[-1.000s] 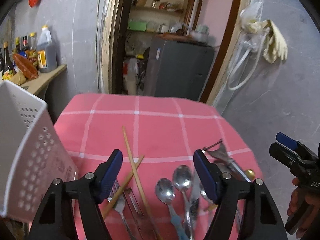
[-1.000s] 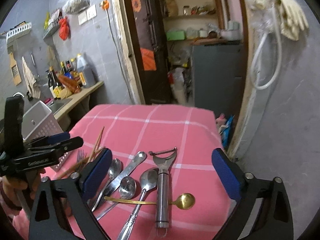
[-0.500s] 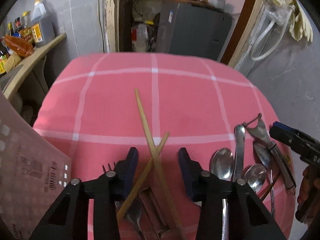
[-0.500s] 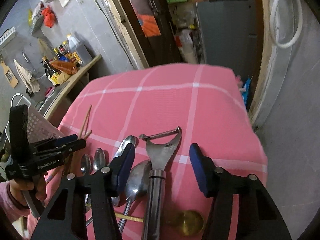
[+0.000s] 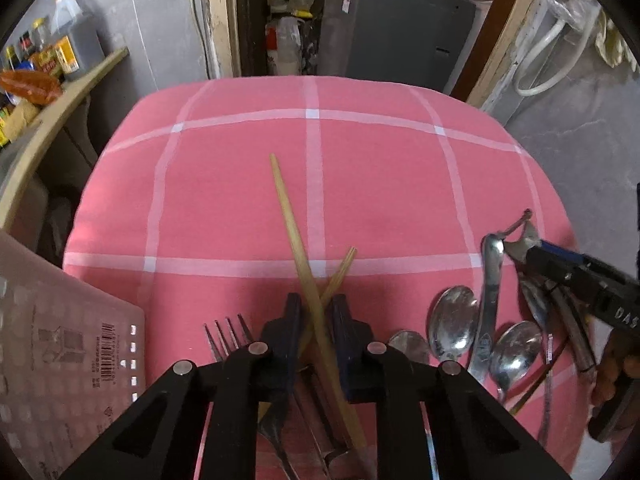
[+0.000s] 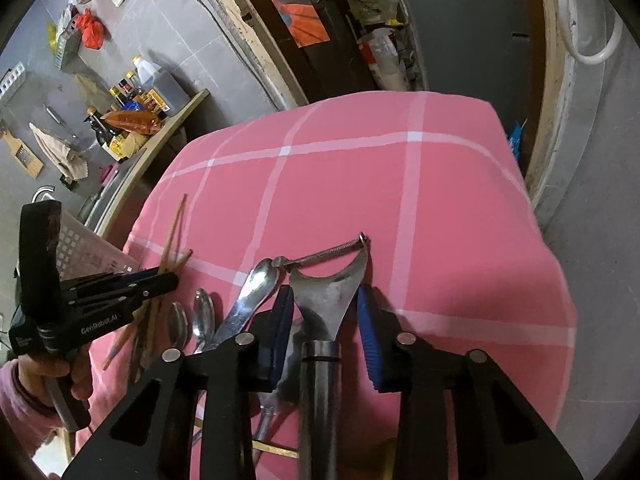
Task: Organize utensils
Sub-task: 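Move the left tool to the wooden chopsticks and close on them, then lift the chopsticks with the left tool toward the white caddy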
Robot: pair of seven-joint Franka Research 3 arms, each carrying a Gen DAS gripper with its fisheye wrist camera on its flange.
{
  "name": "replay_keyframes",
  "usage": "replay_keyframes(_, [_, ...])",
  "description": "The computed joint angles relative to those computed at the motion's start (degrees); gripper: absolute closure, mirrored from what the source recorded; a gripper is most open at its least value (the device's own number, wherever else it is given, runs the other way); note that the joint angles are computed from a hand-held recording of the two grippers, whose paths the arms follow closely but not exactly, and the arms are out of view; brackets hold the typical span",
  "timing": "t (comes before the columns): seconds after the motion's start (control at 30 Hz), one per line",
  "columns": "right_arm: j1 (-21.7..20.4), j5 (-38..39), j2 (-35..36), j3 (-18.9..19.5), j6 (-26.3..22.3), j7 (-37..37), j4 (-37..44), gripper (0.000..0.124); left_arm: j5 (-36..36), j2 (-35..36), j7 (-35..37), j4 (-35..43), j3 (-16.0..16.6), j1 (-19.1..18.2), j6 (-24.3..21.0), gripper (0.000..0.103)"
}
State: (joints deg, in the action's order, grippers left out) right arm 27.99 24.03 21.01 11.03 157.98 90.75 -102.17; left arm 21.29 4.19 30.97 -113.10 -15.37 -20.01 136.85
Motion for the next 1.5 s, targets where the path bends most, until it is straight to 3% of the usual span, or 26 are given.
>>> replay_keyframes(0.2, [-2.4, 4.8, 0.6, 2.1, -3.0, -3.9, 1.3, 0.097, -4.9, 2.9, 9.3, 4.7, -0.5, 0.2, -3.0, 0.09])
replay_keyframes(0.4, [-3.6, 8.3, 3.6, 2.1, -10.3, -6.4, 6.4, 0.097, -14.4, 8.1, 19.7, 14.0, -0.5, 1.9, -11.8, 0.091])
replay_keyframes(0.53, [-1.8, 5.6, 4.2, 0.4, -11.7, -3.8, 7.8, 0.104, -19.8, 8.4, 22.9, 14.5, -0.2, 3.5, -11.2, 0.092])
replay_keyframes(0.63, [-2.0, 6.0, 4.0, 0.5, -12.5, -2.6, 8.1, 0.109, -27.2, 7.1, 25.2, 11.7, -0.6, 5.2, -6.1, 0.095])
replay_keyframes(0.73, [-3.3, 9.4, 3.5, 1.5, -12.8, -3.1, 7.9, 0.116, -27.6, 6.6, 26.5, 11.1, -0.6, 5.0, -4.4, 0.096])
replay_keyframes(0.83, [-3.1, 10.3, 2.6, 1.5, -12.2, -3.1, 7.1, 0.12, -27.6, 6.1, 28.0, 11.3, -0.7, 4.7, -5.4, 0.096])
replay_keyframes(0.97, [-1.8, 9.5, 0.3, 1.0, -9.3, -1.9, 4.8, 0.122, -28.2, 6.0, 28.4, 12.2, -0.6, 4.4, -5.9, 0.096])
replay_keyframes(1.13, [-0.6, 9.7, -4.8, 1.2, -2.1, -1.1, -0.9, 0.122, -26.6, 1.6, 27.3, 7.9, 0.0, 4.2, -0.9, 0.096])
replay_keyframes(1.27, [0.3, 12.0, -9.0, 2.1, 5.3, -1.2, -5.8, 0.122, -24.2, -3.7, 24.8, 2.0, 0.3, 3.7, 5.6, 0.096])
replay_keyframes(1.5, [2.4, 13.1, -13.7, 2.6, 14.5, 0.9, -10.2, 0.122, -18.1, -12.5, 16.5, -5.8, 0.5, 3.0, 10.5, 0.097])
